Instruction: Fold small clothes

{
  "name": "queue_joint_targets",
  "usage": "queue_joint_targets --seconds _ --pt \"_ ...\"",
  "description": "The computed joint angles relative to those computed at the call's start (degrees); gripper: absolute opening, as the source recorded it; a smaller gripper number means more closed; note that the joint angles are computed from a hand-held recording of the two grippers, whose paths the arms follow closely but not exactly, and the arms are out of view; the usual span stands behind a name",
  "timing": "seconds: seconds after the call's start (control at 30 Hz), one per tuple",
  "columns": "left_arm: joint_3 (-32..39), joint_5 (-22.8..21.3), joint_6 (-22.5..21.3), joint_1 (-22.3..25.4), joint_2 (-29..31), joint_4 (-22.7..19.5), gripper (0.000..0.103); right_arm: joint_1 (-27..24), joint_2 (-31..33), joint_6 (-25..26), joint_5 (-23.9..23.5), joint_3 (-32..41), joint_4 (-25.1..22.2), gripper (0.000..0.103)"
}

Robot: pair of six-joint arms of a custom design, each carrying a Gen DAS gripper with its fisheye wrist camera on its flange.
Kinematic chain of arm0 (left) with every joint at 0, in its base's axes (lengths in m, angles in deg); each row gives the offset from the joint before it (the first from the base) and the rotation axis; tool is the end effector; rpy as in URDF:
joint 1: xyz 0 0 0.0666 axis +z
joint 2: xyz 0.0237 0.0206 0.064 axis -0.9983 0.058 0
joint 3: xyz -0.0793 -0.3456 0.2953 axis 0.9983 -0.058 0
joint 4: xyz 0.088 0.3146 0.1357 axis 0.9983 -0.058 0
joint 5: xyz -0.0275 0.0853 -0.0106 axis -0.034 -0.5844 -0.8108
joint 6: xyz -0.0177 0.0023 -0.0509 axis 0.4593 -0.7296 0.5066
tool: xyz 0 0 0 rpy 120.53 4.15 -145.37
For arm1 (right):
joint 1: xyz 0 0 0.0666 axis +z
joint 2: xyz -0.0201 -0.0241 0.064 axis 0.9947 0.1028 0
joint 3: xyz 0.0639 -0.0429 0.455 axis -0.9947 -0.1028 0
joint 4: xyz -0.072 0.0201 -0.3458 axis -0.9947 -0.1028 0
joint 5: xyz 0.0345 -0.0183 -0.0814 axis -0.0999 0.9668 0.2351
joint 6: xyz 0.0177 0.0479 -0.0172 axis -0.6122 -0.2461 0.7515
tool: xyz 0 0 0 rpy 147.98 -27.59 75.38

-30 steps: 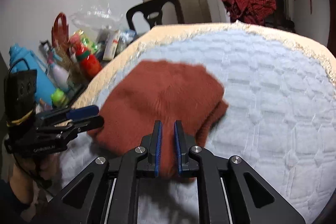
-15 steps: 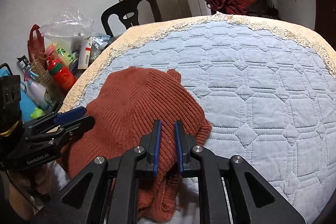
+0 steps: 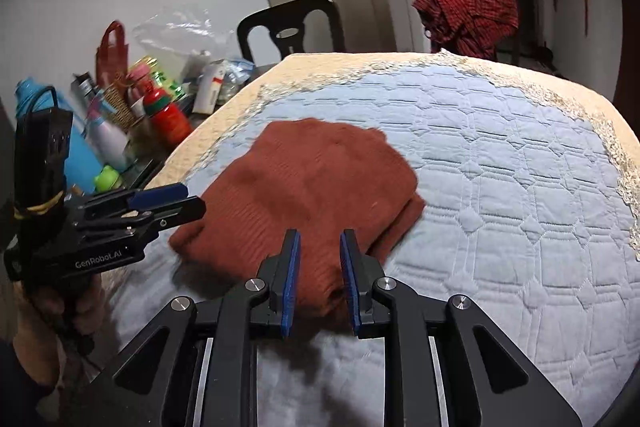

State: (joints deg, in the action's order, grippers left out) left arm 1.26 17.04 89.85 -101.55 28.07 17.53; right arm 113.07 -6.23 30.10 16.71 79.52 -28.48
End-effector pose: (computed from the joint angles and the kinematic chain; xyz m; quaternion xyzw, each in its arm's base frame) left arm 0.2677 -0.0634 0.4557 -0.1205 0.9114 -0.0293 0.3925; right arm 0.3767 0.2237 0.4579 -0.3461 0.8450 0.2501 0.3219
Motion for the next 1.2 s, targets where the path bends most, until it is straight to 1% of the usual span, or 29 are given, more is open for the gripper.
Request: queue_joint_targets --seconds 0.07,0.17,0.23,0.27,0.3,0.33,0.37,0.47,0.57,0.67,0.77,0.9,1.2 --pt "-0.25 -1.16 1.17 -1.27 -0.83 -1.15 0.046 0.4 -0.39 0.18 0.67 -0.4 -0.19 0.021" --pt "-0.83 -3.24 2.81 -3.44 -2.26 -3.18 0.047 0.66 -1.56 0.66 0.29 -1.48 -0.7 0.021" --pt "-1.7 -4.82 3.88 -5.04 -3.36 -3.98 0.058 0.71 -2.71 1.92 0.13 -2.66 -1.3 0.021" --pt "-2.19 -5.95 4.37 -5.92 -3.75 -4.39 0.059 0.75 -3.31 2.51 0.45 -3.34 -1.58 0.027" --pt "-2.7 -6.88 4.64 -6.59 -3.91 -4.7 0.06 0.75 -3.91 3.06 0.88 -4.21 -1.56 0.04" --pt "-3.23 -7.52 4.91 -7.12 -3.9 -4.95 0.06 0.87 -4.36 3.66 1.69 -4.97 -1.5 0.045" --pt "-3.8 -7.7 5.25 -7.35 -3.71 -5.18 0.06 1.01 -4.66 4.21 2.61 -5.71 -1.29 0.045" --pt "-5.01 -7.05 6.44 -7.27 -2.82 -5.54 0.06 1.1 -4.35 4.49 4.71 -7.28 -1.14 0.045" --pt "-5.73 -6.17 6.98 -6.88 -2.34 -5.11 0.06 1.41 -3.99 4.62 7.94 -8.53 -0.21 0.045" --pt "-6.01 -6.34 7.24 -6.99 -1.95 -5.08 0.06 1.75 -3.81 4.72 9.49 -9.08 -0.18 0.045" --pt "-6.09 -6.75 7.25 -7.53 -1.82 -5.04 0.063 2.26 -3.11 4.56 11.32 -8.62 -1.39 0.045" --pt "-6.07 -7.45 7.58 -8.33 -1.54 -5.25 0.066 2.66 -3.05 4.68 12.51 -8.67 -1.52 0.046" --pt "-6.1 -7.93 7.39 -8.6 -1.2 -5.3 0.07 2.64 -3.09 4.77 12.55 -8.75 -1.42 0.046"
